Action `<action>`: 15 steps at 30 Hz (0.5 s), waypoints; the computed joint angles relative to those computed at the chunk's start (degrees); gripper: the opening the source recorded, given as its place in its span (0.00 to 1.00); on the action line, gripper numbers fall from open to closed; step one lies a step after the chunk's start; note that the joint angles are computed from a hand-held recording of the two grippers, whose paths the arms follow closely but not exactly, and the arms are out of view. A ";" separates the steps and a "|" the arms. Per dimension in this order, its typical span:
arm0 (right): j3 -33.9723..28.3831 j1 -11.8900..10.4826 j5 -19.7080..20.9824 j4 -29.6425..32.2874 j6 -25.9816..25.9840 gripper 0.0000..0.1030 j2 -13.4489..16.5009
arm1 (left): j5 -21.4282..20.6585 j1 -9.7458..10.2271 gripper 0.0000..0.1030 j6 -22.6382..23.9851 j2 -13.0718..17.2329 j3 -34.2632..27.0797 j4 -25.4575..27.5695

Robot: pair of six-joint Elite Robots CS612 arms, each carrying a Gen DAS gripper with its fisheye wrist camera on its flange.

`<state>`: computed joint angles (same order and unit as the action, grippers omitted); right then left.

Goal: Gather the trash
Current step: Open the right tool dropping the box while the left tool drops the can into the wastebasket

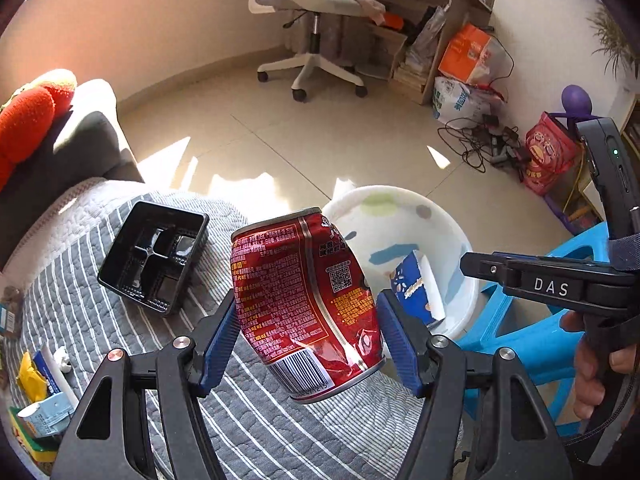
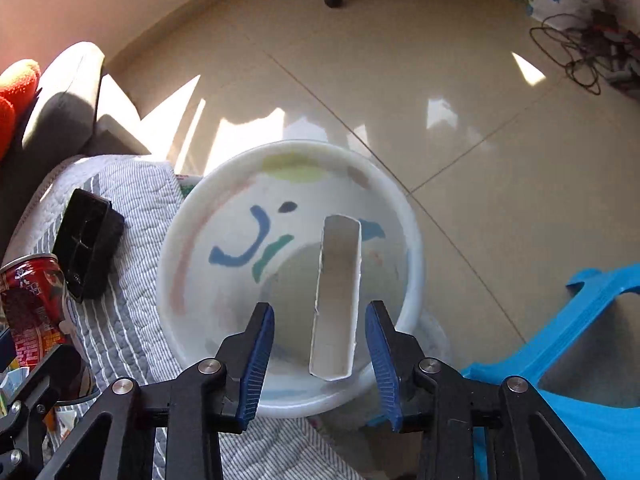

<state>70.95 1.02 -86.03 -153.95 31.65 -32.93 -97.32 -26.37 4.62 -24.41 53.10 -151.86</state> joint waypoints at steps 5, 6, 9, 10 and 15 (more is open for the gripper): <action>2.14 0.12 -4.84 0.04 -1.10 0.50 -1.82 | -0.62 -0.79 0.68 0.98 2.88 -4.60 1.65; 2.50 0.11 -5.42 -0.19 -1.17 0.51 -2.07 | -0.48 -0.95 0.68 1.34 3.49 -5.60 2.03; 3.05 -0.17 -5.08 -0.30 -0.60 0.52 -2.38 | -0.70 -1.19 0.68 1.60 4.82 -7.71 2.93; 3.26 -0.29 -4.85 -0.28 -0.32 0.52 -2.48 | -0.94 -1.20 0.69 1.55 5.02 -7.86 2.57; 3.67 -0.33 -5.08 -0.12 0.20 0.60 -2.83 | 2.62 -1.32 0.86 -1.17 4.20 -5.46 -1.18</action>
